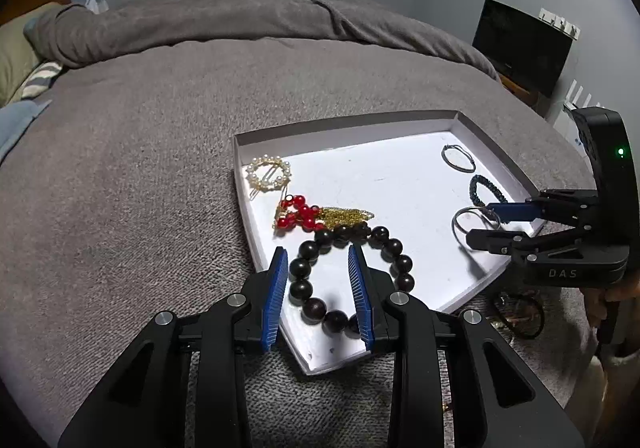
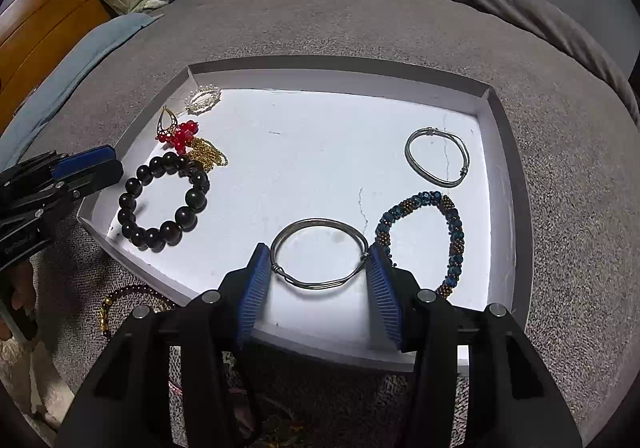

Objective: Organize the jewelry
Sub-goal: 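Open both tools to drop the bead bracelet and hoop into the tray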

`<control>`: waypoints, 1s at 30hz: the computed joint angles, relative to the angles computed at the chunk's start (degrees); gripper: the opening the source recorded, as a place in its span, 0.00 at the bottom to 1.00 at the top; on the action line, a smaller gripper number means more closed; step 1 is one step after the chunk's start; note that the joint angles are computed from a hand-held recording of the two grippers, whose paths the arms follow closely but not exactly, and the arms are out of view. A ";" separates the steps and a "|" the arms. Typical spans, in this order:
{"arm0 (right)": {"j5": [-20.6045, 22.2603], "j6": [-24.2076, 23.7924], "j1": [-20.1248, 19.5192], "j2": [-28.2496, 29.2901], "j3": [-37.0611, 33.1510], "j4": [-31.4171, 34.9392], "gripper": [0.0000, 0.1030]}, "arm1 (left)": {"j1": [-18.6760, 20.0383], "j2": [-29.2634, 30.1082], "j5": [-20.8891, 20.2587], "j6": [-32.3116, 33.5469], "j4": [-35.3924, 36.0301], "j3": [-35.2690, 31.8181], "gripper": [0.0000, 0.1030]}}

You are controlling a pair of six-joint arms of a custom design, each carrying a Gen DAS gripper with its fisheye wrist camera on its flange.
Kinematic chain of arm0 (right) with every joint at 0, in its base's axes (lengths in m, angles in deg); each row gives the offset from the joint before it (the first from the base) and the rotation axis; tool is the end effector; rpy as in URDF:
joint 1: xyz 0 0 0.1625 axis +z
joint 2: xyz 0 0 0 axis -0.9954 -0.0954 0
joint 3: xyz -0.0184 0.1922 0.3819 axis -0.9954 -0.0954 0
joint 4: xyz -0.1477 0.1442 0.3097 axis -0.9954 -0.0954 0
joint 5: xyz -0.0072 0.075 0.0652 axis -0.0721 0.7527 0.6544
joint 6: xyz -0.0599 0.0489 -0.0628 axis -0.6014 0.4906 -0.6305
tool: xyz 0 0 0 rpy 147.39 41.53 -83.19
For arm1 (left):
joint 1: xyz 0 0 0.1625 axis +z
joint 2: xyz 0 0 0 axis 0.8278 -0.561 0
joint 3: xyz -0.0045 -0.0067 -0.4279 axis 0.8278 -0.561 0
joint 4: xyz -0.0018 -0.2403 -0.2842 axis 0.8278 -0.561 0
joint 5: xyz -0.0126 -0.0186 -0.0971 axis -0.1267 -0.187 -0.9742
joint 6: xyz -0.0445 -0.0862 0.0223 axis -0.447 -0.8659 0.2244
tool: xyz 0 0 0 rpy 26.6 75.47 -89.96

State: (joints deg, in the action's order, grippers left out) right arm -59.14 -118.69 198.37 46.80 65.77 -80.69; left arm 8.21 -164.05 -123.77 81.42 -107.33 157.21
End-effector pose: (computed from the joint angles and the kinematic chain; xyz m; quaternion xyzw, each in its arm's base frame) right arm 0.3850 -0.6482 -0.0544 0.4238 -0.8750 0.0647 0.2250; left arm -0.0132 -0.5057 0.3267 0.0593 0.8687 -0.3727 0.3209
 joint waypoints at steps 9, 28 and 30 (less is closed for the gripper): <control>-1.21 -1.88 0.66 -1.10 2.62 -4.64 0.51 | -0.96 -0.49 0.53 -0.40 0.19 0.50 0.31; 5.12 -0.32 0.12 -10.89 17.33 -16.36 0.73 | -6.64 -3.77 5.81 -4.68 2.05 4.77 0.52; 6.28 -0.08 -0.17 -11.93 18.96 -18.17 0.77 | -7.62 -4.14 7.08 -5.32 2.39 5.60 0.58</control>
